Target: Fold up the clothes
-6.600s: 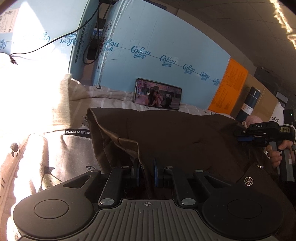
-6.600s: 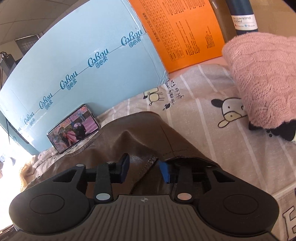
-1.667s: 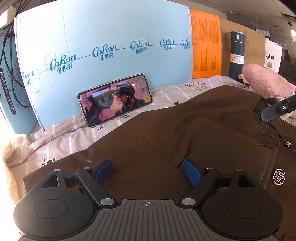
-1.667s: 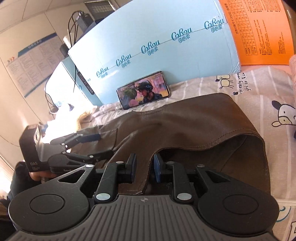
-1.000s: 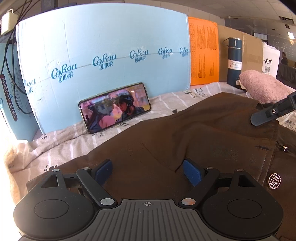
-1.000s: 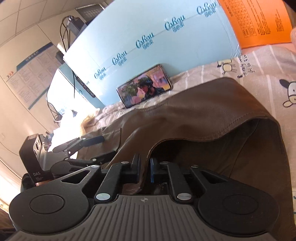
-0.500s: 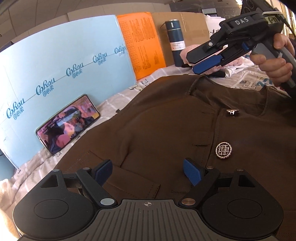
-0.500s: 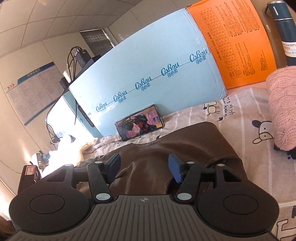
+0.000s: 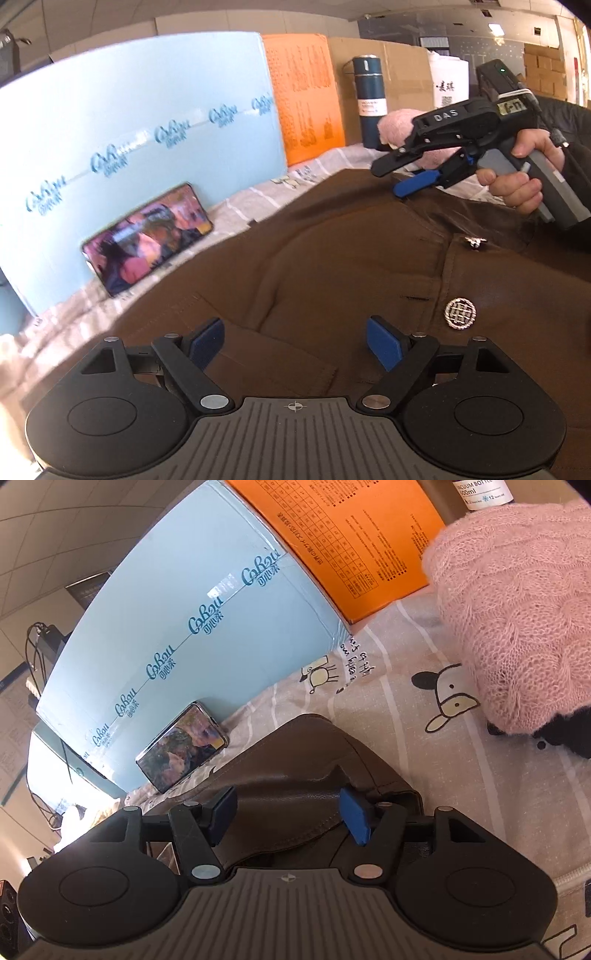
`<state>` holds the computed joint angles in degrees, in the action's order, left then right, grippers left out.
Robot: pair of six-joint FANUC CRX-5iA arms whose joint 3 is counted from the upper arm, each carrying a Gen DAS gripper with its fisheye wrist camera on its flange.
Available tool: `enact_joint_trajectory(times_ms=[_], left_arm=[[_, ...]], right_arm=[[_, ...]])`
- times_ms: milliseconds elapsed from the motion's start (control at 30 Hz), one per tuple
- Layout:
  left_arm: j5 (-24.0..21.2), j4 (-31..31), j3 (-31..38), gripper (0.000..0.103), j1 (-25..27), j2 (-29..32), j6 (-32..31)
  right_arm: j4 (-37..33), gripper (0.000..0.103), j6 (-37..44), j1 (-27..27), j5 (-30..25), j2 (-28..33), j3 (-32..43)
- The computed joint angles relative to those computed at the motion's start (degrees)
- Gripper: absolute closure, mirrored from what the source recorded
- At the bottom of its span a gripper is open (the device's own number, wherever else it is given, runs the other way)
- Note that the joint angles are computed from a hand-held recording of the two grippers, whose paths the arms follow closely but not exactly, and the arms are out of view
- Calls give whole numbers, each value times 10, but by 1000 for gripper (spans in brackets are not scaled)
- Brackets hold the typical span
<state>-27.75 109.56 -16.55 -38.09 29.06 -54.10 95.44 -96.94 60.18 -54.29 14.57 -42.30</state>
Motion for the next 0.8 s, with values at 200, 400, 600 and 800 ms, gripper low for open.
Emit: enact_joint_trajectory(times_ms=[200,400,600,800], left_arm=[[-57,350,-84,6,-44,-76,-254],[-138,456,-206,1,-32,-148,-338],[-138,397,-285,0,-7,-213,-289],[-164,171,-327,0,48,-235,-226]], right_arm=[[41,8,63,53,-131,15,17],[16,0,249,133,-206,43,66],[-89,0,452,213,-216,83,126],[-137,0,525,259,-176,86,144]])
